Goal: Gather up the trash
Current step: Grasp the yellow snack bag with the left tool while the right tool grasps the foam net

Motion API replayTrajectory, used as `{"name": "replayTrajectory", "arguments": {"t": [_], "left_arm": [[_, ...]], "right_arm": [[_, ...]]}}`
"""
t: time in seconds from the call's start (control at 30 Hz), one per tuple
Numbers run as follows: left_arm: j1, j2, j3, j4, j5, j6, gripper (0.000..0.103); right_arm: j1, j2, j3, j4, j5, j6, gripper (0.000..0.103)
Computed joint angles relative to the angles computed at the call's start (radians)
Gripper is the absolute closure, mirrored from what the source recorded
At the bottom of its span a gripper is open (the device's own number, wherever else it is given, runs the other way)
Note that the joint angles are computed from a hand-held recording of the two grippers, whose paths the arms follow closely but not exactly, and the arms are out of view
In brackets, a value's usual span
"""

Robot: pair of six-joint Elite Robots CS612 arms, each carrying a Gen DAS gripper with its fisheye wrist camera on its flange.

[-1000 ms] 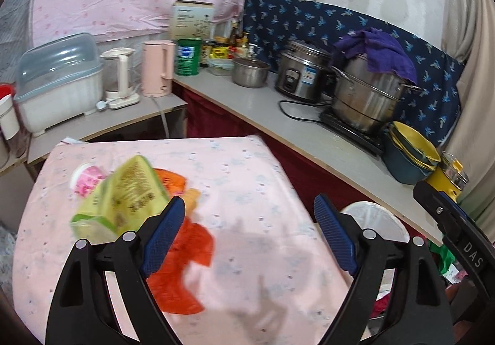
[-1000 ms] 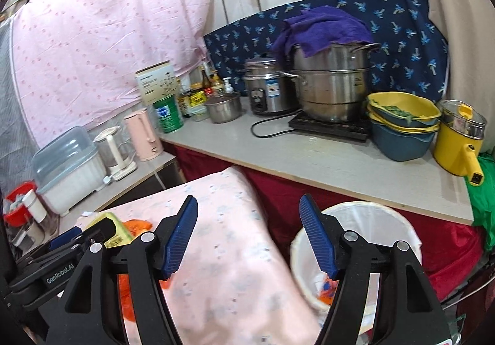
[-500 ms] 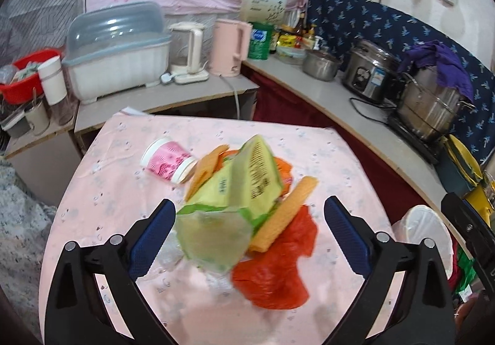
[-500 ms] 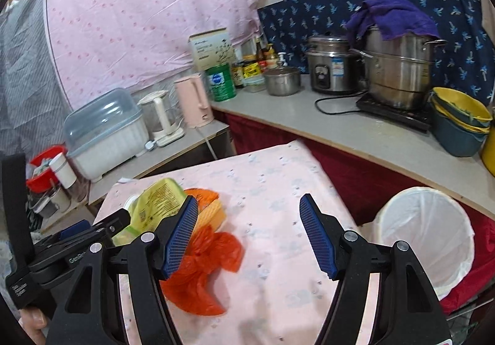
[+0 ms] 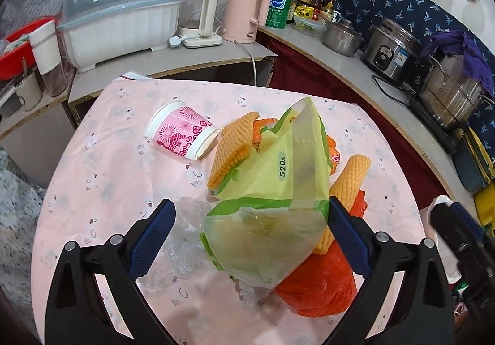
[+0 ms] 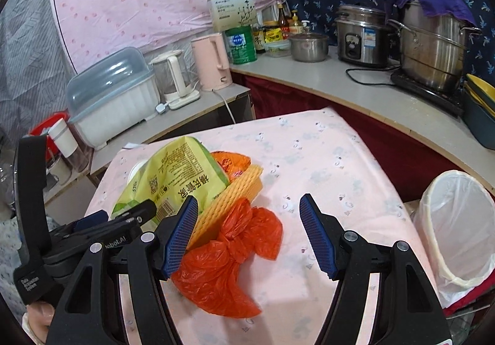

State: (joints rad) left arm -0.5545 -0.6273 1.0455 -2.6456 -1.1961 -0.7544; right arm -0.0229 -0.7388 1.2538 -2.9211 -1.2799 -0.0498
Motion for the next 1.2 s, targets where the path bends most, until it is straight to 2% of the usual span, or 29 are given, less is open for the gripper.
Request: {"name": "replayTrajectory", "arguments": {"t": [0.03,0.07,0.1,0.17,0.23,0.27,0.3,0.33,0.4,0.67,0.83,1.1,1.2], "left_arm": [[0.003,0.002,-0.002,-0.009,-0.012,0.003,0.014],[0.006,0.004,-0.003,-0.018,-0.027,0.008,0.019],[0.009,0.006,-0.006,-0.025,-0.043,0.018,0.029],[0.014,0.01,-0.012,-0.033,-0.07,0.029,0.035],[0.018,0.009,-0.007,-0.058,-0.083,0.036,0.049],[0.019,0.009,-0.007,-0.064,-0.092,0.041,0.057],[0.021,0.008,-0.006,-0.072,-0.101,0.045,0.071],[0.022,0.008,-0.005,-0.075,-0.106,0.044,0.079],[0.025,0.004,0.001,-0.094,-0.113,0.036,0.084],[0.024,-0.024,0.043,-0.178,-0.072,0.042,0.088],[0.021,-0.035,0.055,-0.178,-0.014,0.04,0.088],[0.028,-0.037,0.066,-0.177,-0.014,0.024,0.088],[0.028,-0.035,0.065,-0.171,-0.015,0.027,0.088]], "right_arm": [[0.003,0.006,-0.008,0.011,-0.002,-0.001,0.037],[0.005,0.011,-0.016,0.022,-0.003,-0.003,0.037],[0.007,0.015,-0.021,0.032,-0.004,-0.004,0.037],[0.01,0.023,-0.033,0.051,-0.002,-0.007,0.037],[0.013,0.031,-0.043,0.069,-0.002,-0.012,0.037],[0.014,0.032,-0.044,0.075,-0.001,-0.014,0.037],[0.016,0.036,-0.049,0.082,-0.001,-0.016,0.037],[0.018,0.039,-0.053,0.089,-0.001,-0.018,0.037],[0.022,0.045,-0.063,0.106,0.001,-0.02,0.038],[0.034,0.067,-0.097,0.173,0.033,-0.037,0.05],[0.044,0.08,-0.116,0.204,0.044,-0.041,0.05],[0.061,0.111,-0.159,0.245,0.021,-0.05,0.051],[0.063,0.119,-0.168,0.252,0.015,-0.054,0.062]]}}
